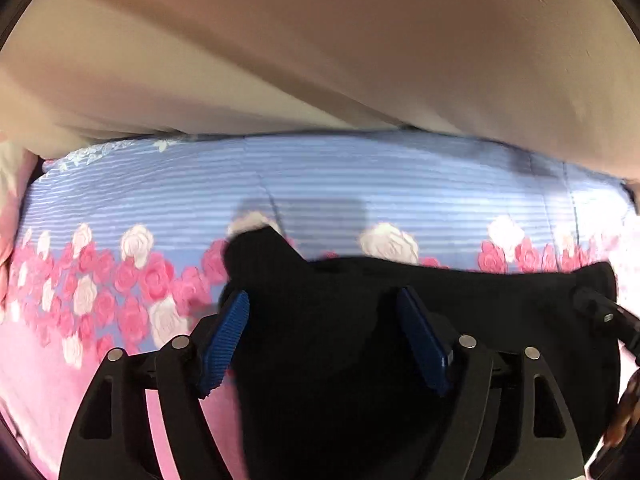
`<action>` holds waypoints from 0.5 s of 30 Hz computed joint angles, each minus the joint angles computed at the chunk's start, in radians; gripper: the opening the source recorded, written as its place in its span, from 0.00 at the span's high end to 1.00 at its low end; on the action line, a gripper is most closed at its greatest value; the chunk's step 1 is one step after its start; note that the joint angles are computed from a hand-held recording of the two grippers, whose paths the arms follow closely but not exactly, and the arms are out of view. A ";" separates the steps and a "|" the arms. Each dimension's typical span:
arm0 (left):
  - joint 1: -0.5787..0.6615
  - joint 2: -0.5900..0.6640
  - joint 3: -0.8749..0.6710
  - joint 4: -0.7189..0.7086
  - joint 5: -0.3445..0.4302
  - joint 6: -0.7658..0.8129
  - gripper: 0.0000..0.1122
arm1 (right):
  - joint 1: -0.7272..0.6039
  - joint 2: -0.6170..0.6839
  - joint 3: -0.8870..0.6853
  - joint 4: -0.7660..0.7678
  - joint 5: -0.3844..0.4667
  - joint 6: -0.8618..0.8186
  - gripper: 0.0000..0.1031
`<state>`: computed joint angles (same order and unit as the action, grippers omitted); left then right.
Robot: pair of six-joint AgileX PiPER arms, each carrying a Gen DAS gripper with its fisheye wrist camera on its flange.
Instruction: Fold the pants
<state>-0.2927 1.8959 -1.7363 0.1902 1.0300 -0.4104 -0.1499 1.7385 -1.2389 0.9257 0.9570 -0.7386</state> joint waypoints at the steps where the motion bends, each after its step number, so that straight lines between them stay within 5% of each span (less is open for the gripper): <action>1: 0.013 0.002 -0.008 0.001 0.011 0.022 0.30 | -0.041 -0.002 0.008 0.031 0.026 0.006 1.00; 4: 0.076 -0.045 -0.017 -0.048 0.041 0.029 0.44 | -0.043 -0.120 0.060 -0.070 -0.063 0.101 0.95; 7: 0.057 -0.213 0.107 -0.016 0.016 0.012 0.43 | -0.056 -0.247 0.107 -0.016 0.019 0.026 0.95; 10: -0.052 -0.379 0.318 0.024 0.002 -0.055 0.41 | -0.033 -0.339 0.224 -0.100 -0.002 -0.015 0.95; 12: -0.140 -0.486 0.476 0.096 0.003 -0.174 0.41 | -0.103 -0.407 0.325 -0.126 0.012 -0.020 0.95; 15: -0.209 -0.622 0.662 0.134 -0.010 -0.359 0.39 | -0.366 -0.531 0.424 -0.069 0.147 -0.137 0.93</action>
